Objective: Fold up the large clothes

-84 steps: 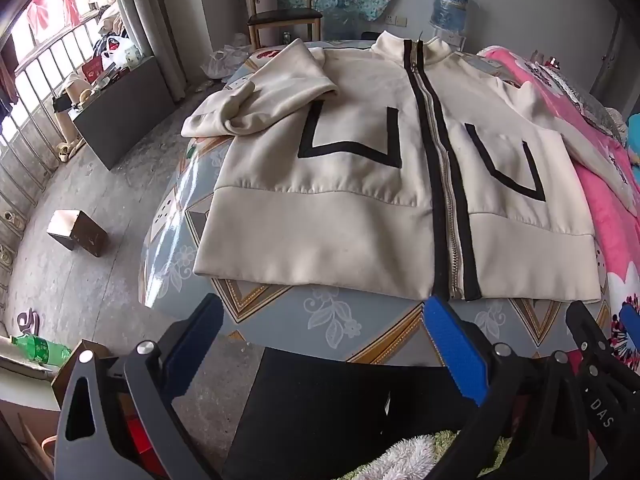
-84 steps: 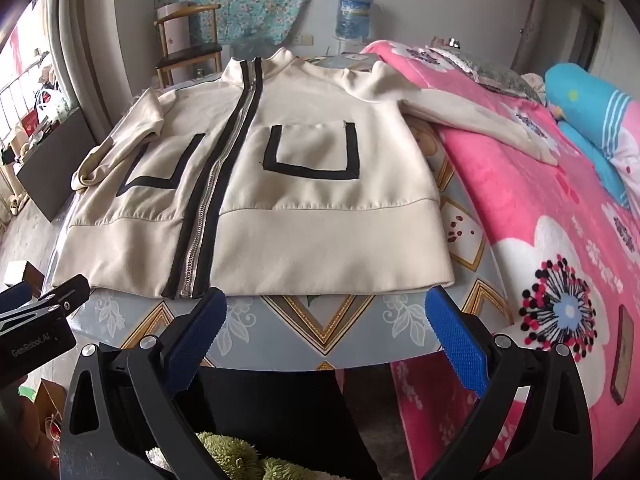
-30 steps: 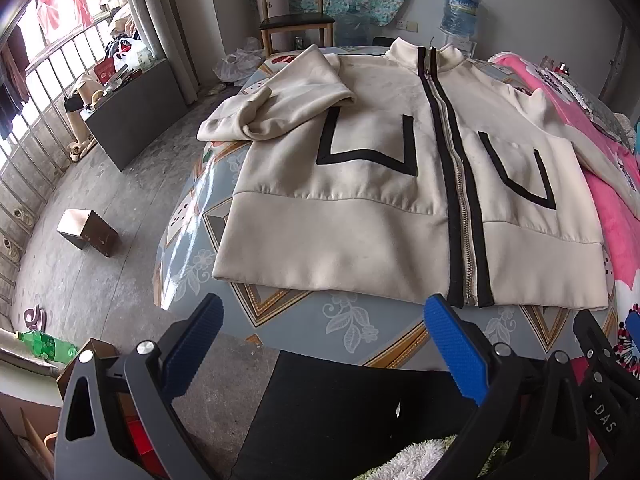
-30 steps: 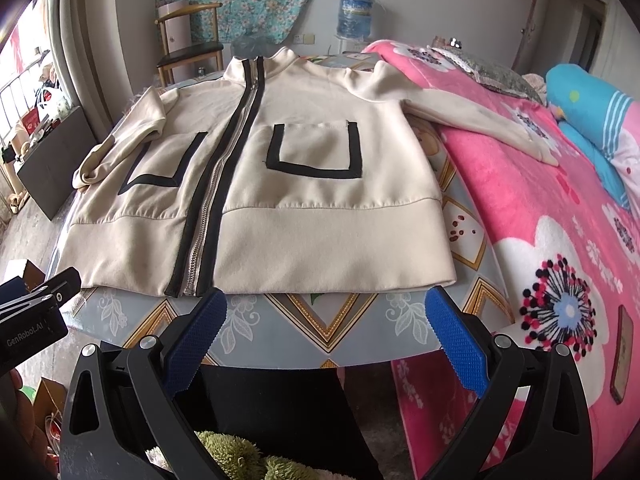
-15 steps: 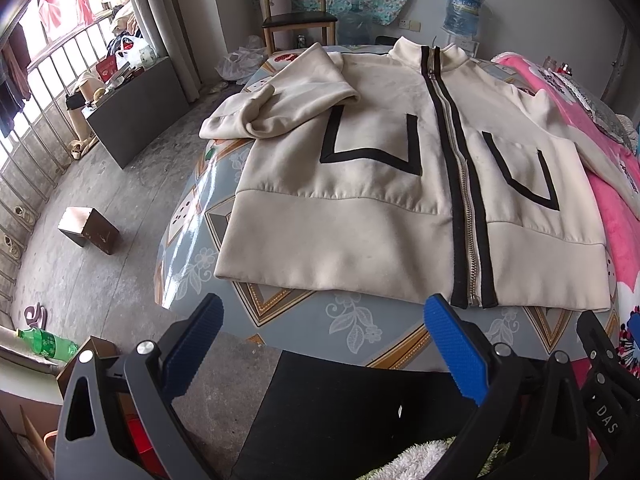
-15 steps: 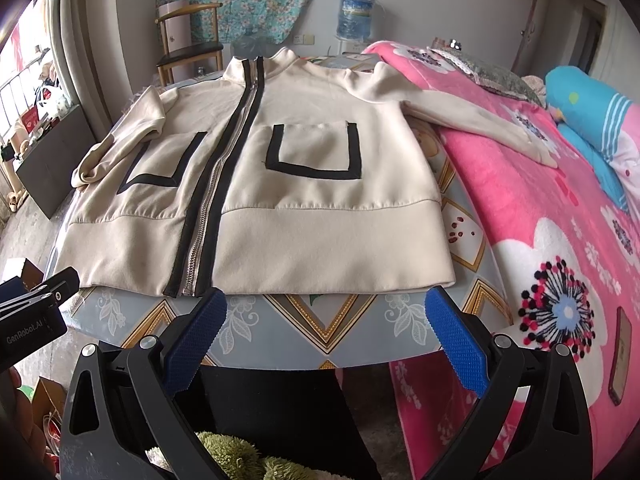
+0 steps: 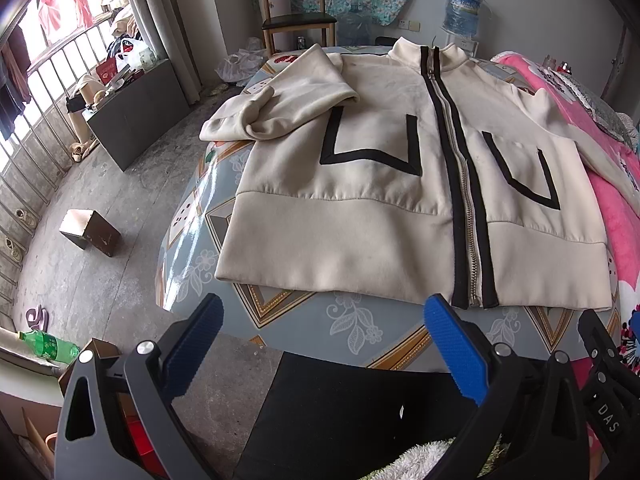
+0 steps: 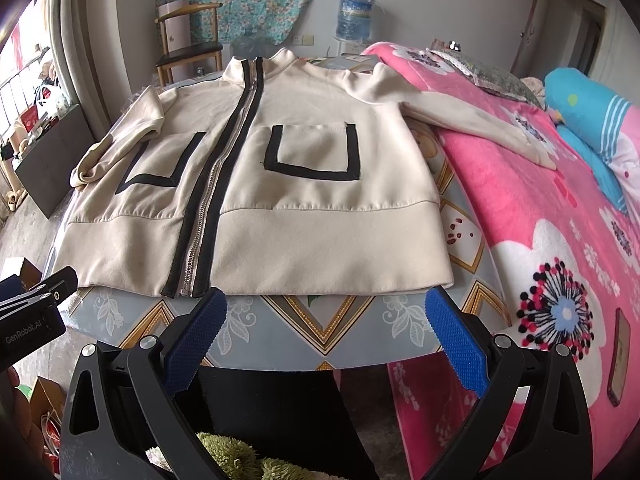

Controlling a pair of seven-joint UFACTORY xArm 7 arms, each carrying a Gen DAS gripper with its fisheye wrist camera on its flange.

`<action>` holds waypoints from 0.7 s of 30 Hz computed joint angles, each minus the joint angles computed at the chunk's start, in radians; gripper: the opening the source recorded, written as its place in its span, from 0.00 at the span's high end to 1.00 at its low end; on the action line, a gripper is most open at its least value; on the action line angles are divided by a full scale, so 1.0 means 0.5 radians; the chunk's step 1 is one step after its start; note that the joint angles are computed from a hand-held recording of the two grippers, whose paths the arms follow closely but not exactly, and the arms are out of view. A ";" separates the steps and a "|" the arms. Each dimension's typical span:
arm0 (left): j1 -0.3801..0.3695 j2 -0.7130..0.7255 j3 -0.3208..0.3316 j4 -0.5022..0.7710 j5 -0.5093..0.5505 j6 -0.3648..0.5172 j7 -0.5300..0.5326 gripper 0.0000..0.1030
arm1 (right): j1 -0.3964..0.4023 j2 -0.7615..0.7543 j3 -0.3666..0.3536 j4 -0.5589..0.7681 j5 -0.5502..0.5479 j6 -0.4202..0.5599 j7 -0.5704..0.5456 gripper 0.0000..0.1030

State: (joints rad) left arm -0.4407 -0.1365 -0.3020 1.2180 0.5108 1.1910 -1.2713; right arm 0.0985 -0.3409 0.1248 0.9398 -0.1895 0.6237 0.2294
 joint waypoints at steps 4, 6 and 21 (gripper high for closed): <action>-0.002 0.002 -0.001 0.002 0.003 0.002 0.002 0.04 | 0.000 0.001 0.001 0.003 -0.001 0.004 0.001 0.07; -0.003 0.005 0.001 0.004 -0.001 0.002 0.006 0.04 | 0.000 -0.001 0.000 0.001 -0.003 0.005 0.002 0.07; 0.144 -0.153 0.066 -0.212 0.161 -0.371 0.033 0.04 | 0.064 0.255 -0.064 0.267 0.028 -0.269 -0.297 0.07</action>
